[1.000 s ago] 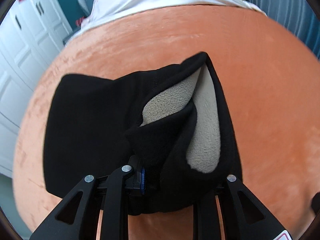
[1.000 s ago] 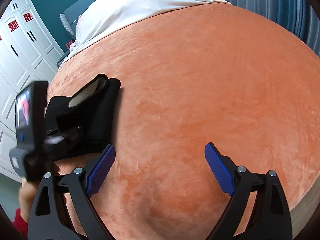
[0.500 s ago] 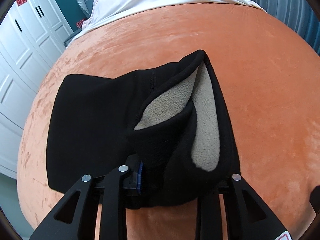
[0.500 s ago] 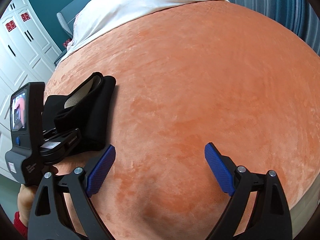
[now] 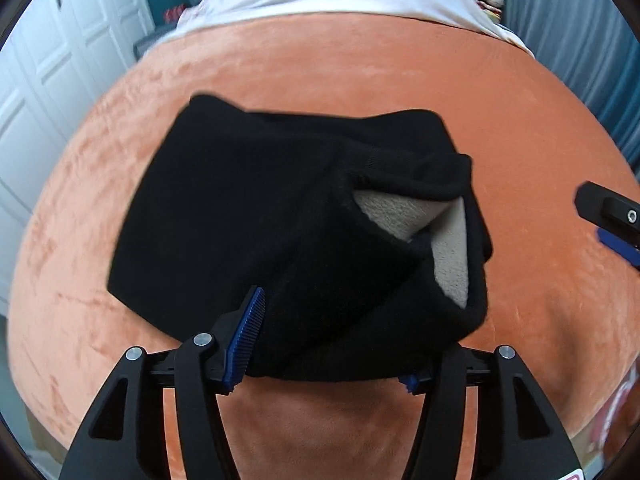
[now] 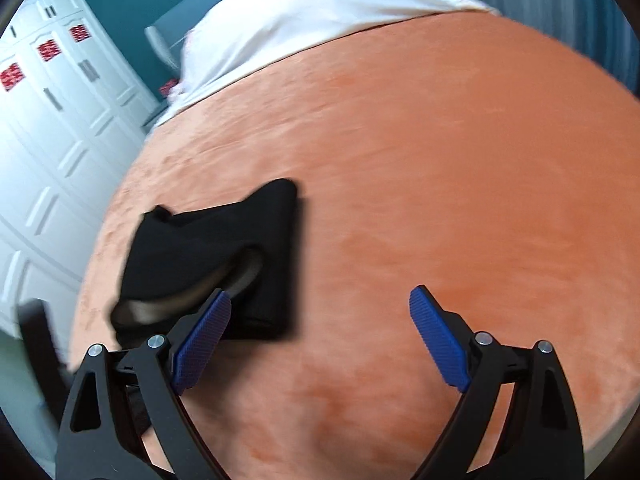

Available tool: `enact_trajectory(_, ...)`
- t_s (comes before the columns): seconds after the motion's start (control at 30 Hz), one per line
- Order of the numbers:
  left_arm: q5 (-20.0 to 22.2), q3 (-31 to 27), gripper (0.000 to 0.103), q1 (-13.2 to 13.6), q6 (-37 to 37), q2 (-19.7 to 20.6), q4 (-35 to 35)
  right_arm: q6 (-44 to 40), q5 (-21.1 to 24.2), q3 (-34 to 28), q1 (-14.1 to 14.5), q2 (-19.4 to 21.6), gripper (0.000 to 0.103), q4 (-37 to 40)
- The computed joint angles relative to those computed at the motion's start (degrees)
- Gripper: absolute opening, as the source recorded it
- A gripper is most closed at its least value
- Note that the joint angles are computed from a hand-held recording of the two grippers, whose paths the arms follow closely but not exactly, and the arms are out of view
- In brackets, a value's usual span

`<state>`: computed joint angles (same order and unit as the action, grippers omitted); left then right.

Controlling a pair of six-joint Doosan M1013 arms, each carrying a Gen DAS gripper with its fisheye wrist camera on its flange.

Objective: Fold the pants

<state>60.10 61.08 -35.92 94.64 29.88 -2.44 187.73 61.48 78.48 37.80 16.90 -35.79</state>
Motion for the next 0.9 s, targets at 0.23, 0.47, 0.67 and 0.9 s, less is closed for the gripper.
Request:
enact_trajectory(0.23, -1.92, 2.06, 0.056, 0.26, 2.23, -0.93, -0.21, -7.16, -12.96, -1.40, -3.68, 2.46, 0.089, 10.86)
enact_trajectory(0.47, -5.51, 4.98, 0.056, -0.45, 3.86, -2.15, 2.67, -16.80, -10.59, -6.62, -5.11, 6.65, 0.071, 15.40)
enact_trajectory(0.67, -11.57, 9.98, 0.067, 0.20, 8.03, -5.82, 0.54, -23.56, -5.63, -9.98, -5.49, 9.49, 0.023, 17.19)
enact_trajectory(0.9, -17.38, 12.74, 0.077, 2.53, 6.66, -8.76, 2.12, -34.13, -0.70, -21.50, -4.79, 11.71, 0.015, 6.86)
